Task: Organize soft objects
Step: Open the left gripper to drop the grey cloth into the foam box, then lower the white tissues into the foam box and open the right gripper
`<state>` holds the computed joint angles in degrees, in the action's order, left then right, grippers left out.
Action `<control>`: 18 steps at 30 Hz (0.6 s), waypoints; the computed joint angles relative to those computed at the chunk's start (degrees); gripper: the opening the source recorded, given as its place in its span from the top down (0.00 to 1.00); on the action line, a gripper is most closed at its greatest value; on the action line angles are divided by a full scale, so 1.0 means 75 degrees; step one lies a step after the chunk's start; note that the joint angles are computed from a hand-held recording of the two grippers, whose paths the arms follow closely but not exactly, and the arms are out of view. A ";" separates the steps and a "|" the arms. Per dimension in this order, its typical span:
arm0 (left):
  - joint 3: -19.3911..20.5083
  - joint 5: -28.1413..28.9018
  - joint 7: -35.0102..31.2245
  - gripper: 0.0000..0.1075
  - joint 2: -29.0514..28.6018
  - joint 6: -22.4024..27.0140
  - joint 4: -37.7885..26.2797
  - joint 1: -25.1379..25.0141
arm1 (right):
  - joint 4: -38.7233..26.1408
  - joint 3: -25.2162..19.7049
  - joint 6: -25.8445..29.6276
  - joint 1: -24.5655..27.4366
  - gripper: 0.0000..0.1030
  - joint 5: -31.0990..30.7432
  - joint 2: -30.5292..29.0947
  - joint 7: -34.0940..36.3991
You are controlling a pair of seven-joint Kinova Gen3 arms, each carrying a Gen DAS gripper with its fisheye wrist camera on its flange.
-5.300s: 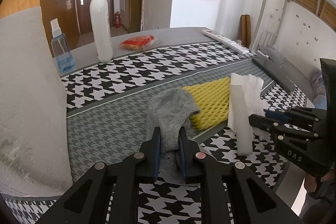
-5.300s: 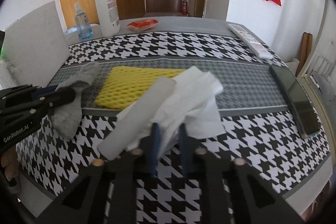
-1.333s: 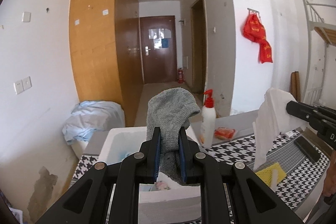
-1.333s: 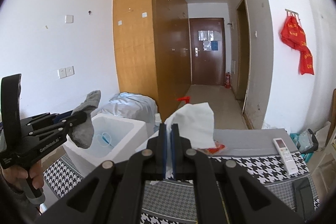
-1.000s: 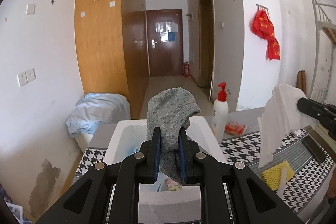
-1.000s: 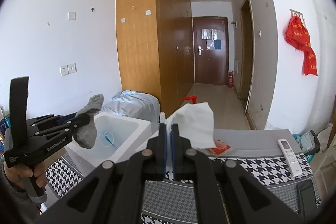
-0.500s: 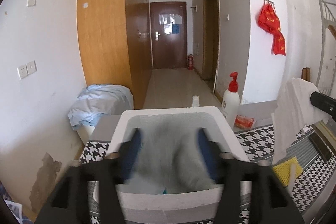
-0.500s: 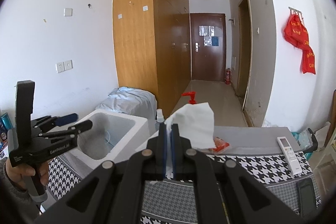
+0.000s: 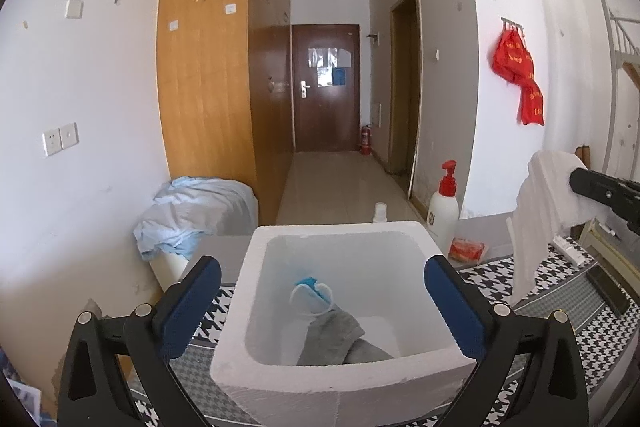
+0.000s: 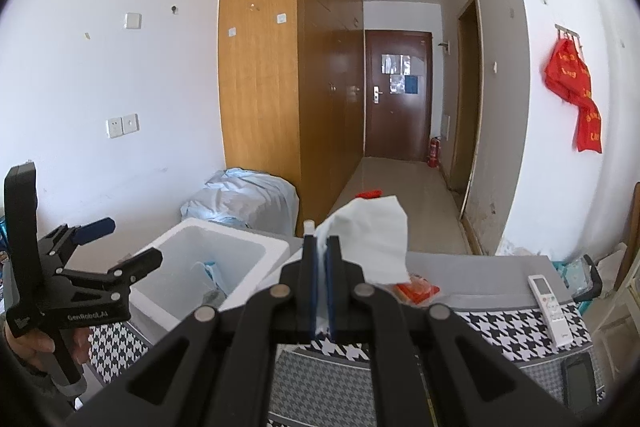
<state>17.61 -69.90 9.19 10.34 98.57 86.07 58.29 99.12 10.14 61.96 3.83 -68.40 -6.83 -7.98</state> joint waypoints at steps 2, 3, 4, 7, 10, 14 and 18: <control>0.0013 -0.0014 0.0062 0.05 -0.0033 0.0106 0.0052 0.0039 | -0.0014 -0.0022 0.0012 -0.0030 0.94 -0.0026 -0.0013 -0.0004; 0.0029 -0.0013 0.0087 0.05 -0.0046 0.0134 0.0080 0.0051 | -0.0030 -0.0030 0.0016 -0.0046 0.94 -0.0036 -0.0010 -0.0015; 0.0042 0.0001 0.0111 0.05 -0.0071 0.0167 0.0109 0.0055 | -0.0038 -0.0039 0.0019 -0.0061 0.94 -0.0040 -0.0015 -0.0015; 0.0085 -0.0001 0.0213 0.05 -0.0085 0.0346 0.0142 0.0091 | -0.0055 -0.0069 0.0013 -0.0118 0.94 -0.0077 -0.0025 -0.0008; 0.0146 0.0002 0.0431 0.05 -0.0122 0.0494 0.0246 0.0140 | -0.0055 -0.0116 0.0033 -0.0193 0.94 -0.0081 -0.0066 0.0010; 0.0237 0.0021 0.0628 0.05 -0.0149 0.0713 0.0367 0.0206 | -0.0058 -0.0208 -0.0070 -0.0361 0.94 0.0021 -0.0161 -0.0063; 0.0315 0.0088 0.0830 0.05 -0.0227 0.0839 0.0517 0.0230 | -0.0045 -0.0242 -0.0125 -0.0554 0.94 0.0081 -0.0242 -0.0113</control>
<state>19.97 -69.24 15.42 8.63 104.86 89.94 60.02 98.78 8.32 61.02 -0.33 -67.79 -8.64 -8.83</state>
